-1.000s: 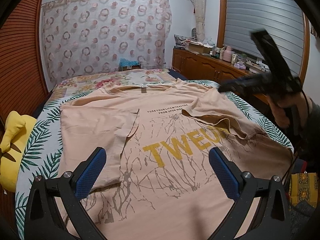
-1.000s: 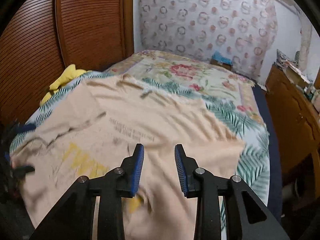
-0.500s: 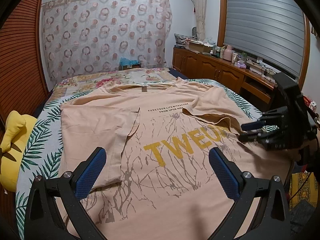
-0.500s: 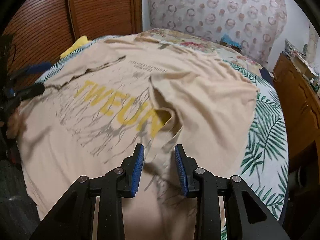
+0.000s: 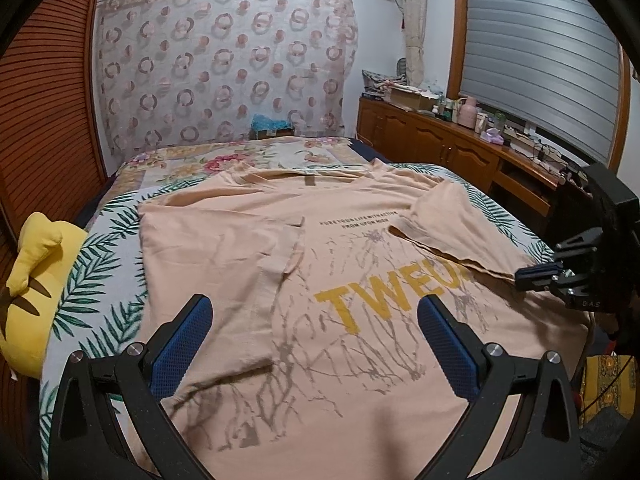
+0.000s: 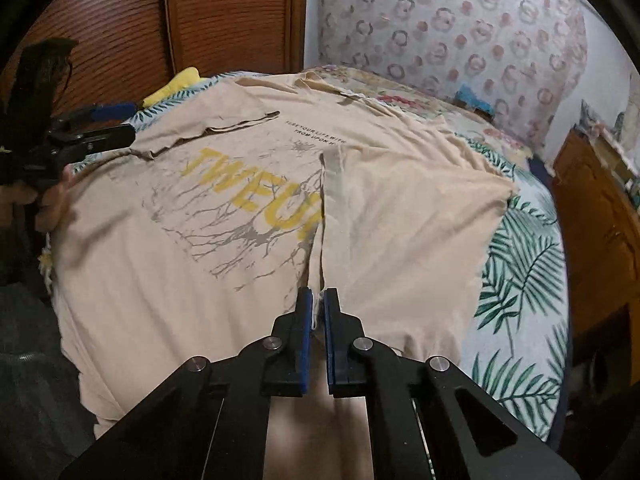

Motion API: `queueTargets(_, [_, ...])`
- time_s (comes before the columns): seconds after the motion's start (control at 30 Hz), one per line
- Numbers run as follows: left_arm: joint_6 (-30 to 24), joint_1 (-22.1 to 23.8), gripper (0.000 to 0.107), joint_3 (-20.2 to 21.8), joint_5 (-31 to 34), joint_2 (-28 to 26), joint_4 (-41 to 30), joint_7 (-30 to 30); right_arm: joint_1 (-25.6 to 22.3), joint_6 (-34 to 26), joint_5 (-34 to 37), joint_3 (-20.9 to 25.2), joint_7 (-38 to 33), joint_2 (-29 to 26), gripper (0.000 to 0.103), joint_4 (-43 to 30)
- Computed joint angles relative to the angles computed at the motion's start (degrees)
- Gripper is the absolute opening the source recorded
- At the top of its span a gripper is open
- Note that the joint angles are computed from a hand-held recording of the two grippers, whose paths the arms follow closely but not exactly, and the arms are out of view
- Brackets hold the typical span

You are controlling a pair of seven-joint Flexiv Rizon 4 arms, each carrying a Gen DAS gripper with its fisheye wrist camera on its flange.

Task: Fold small clothes

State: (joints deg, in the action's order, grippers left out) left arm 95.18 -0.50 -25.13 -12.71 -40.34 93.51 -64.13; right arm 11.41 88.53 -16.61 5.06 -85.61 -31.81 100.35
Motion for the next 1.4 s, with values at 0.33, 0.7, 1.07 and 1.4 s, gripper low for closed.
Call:
queueTargets(0.33, [-2.2, -1.9, 0.103, 6.6, -1.2, -1.6, -6.4, 0.0, 0.2, 3.2, 0.9, -3.9, 5.4, -2.9, 0.066, -4.8])
queueTargets(0.7, [-10.1, -5.5, 0.096, 15.8, -2.2, -6.2, -16.7, -0.4, -2.4, -7.9, 1.3, -4.9, 12.6, -13.8, 0.066, -23.0])
queueTargets(1.07, [-24.5, -5.7, 0.063, 19.5, -4.4, -13.2, -30.7, -4.1, -1.1, -11.2, -0.1, -7.3, 15.2, -17.9, 0.066, -29.7])
queueTargets(1.4, [-38.0, -6.2, 0.051, 22.9, -1.8, -22.2, -48.8, -12.1, -1.5, -11.0, -0.6, -7.1, 15.1, -17.6, 0.067, -29.2])
